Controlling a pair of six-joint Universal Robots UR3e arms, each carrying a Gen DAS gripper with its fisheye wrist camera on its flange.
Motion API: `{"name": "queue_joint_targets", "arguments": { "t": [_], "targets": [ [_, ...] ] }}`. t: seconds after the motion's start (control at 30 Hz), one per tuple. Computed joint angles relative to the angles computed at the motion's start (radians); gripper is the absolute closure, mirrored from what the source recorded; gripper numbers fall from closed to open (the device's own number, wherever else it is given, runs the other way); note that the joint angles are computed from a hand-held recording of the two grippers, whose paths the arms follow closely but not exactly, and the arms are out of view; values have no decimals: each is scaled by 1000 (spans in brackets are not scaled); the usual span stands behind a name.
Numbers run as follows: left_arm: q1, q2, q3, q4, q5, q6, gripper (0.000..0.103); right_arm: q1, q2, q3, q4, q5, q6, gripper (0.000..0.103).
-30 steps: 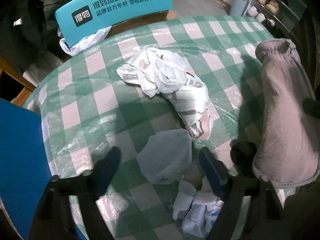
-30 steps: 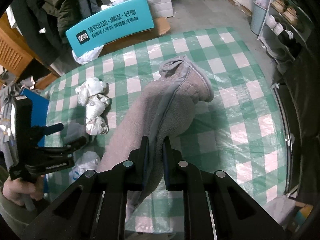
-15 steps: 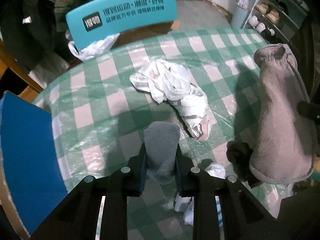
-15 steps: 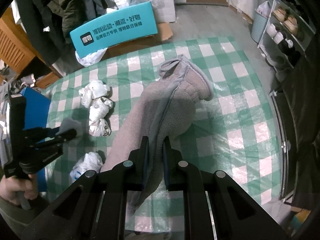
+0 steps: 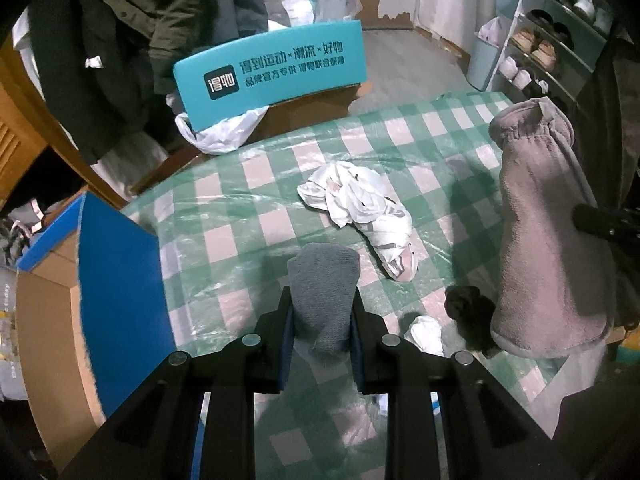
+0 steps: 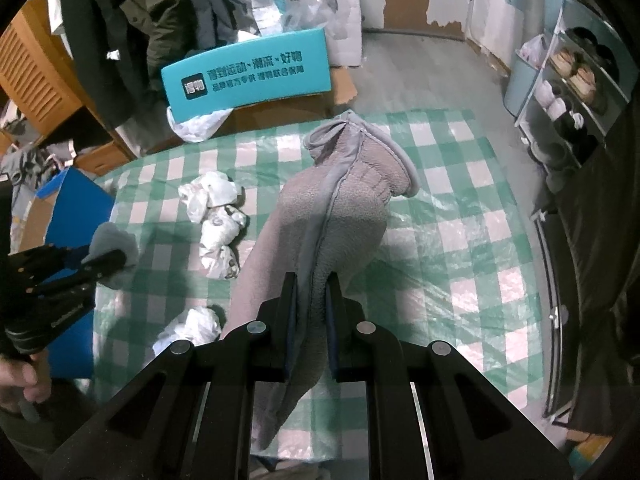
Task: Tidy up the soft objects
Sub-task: 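Lift the grey fleece sock with the right gripper while the left gripper lifts the grey sock, then carry the fleece sock and grey sock with both grippers over the cardboard box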
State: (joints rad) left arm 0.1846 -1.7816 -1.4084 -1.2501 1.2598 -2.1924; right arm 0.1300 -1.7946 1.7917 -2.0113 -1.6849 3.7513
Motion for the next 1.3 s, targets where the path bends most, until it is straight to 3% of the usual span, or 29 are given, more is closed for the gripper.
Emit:
{"name": "queue_joint_targets", "arguments": {
  "t": [0.8,1.3],
  "targets": [
    [178,153,13,-144,-108,115,80,192,149,-294,73,-130,28,92],
    [281,167,78,-232,-158,170,80,287,281,-508,120,-174,28,92]
  ]
}}
